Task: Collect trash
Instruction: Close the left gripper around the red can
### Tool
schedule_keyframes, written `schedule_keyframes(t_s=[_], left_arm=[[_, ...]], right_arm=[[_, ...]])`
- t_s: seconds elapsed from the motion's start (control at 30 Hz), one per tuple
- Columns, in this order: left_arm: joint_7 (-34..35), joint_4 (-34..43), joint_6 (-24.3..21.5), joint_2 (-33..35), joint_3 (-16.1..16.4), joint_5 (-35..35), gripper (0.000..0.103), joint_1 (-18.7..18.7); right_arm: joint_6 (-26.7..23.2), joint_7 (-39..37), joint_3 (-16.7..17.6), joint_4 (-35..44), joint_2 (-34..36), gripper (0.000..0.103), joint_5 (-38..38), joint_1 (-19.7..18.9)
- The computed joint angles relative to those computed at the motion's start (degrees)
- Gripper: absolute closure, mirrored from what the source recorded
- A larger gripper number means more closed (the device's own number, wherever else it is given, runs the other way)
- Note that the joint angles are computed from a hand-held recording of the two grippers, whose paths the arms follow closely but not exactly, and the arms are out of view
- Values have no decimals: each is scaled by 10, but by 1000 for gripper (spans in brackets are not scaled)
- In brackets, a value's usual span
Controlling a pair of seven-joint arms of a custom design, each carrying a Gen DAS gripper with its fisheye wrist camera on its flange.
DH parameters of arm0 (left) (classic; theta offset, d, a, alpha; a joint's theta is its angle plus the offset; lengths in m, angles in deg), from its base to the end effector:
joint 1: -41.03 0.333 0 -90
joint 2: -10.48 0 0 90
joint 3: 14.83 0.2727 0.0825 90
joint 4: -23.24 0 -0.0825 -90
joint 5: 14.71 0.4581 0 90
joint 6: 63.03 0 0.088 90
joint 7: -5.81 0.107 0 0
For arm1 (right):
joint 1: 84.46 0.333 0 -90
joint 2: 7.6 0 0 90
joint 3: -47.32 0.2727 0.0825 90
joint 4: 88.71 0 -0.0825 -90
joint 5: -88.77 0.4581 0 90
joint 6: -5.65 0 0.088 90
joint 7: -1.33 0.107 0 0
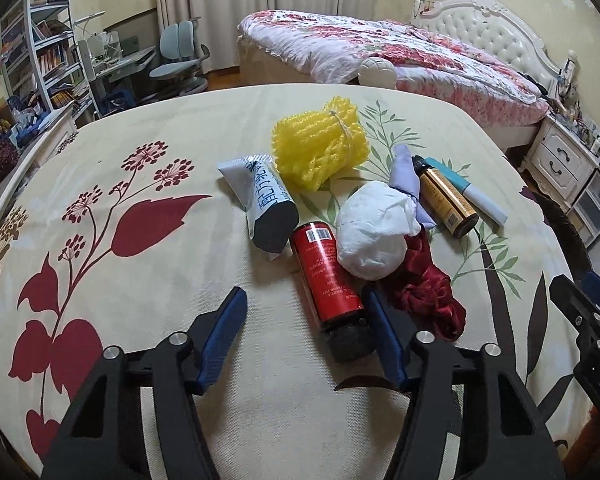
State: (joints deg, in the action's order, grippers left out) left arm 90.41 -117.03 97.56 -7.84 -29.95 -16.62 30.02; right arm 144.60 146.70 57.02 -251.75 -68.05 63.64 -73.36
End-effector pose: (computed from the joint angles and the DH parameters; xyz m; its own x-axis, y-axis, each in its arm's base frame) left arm 0.5050 -0.2451 0.4108 -0.3440 -0.9390 0.0043 -0.7386 0.2678 -0.6187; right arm 0.3828 0.1304 0.4824 -0.3567 -0.9312 -0.0752 -0.6358 0.3009 -0.7107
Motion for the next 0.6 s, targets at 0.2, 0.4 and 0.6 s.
schedule_keyframes(t_s=[0.2, 0.4, 0.6], left_arm=[[20, -16, 14, -13, 5, -3, 76, -4], [67, -31, 15, -29, 27, -52, 76, -22], [93, -52, 16, -52, 38, -79, 76, -20]], right_arm=[[7, -6, -1, 5, 12, 40, 3, 6], [14, -10, 3, 16, 28, 40, 5, 12], [26, -16, 5, 35, 54, 40, 3, 17]])
